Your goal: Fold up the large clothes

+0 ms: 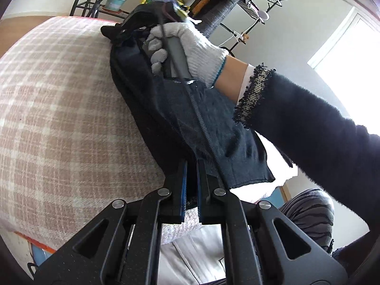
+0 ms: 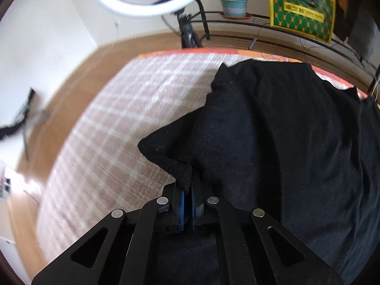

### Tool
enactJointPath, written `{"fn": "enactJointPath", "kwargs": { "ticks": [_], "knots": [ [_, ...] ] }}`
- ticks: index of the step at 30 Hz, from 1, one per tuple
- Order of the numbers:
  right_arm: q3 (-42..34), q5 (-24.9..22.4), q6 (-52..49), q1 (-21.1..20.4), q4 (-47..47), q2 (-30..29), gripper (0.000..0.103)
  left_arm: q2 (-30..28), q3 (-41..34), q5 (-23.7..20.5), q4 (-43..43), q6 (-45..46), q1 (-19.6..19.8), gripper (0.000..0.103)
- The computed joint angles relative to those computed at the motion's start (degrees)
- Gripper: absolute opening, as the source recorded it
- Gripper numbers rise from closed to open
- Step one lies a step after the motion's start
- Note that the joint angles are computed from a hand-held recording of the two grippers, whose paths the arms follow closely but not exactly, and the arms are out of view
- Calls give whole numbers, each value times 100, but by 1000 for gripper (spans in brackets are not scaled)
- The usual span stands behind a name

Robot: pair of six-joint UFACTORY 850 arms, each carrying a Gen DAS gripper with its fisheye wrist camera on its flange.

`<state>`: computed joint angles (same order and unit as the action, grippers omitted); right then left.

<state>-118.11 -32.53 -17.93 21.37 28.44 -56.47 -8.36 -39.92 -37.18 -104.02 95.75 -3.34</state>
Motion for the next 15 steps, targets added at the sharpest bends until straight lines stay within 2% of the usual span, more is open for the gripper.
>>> {"fn": "enactJointPath", "kwargs": {
  "ticks": [5, 11, 13, 15],
  "knots": [
    [592, 314, -1385, -363, 1828, 448, 3, -5, -138, 109, 169, -151, -179, 4],
    [1447, 400, -2480, -889, 3412, 959, 3, -78, -382, 273, 582, -242, -521, 4],
    [1673, 411, -2576, -1041, 3660, 1031, 3, -138, -485, 332, 733, -313, -641, 4],
    [1777, 329, -2357, -1170, 3433, 990, 3, -239, -591, 312, 881, -447, -719, 4]
  ]
}}
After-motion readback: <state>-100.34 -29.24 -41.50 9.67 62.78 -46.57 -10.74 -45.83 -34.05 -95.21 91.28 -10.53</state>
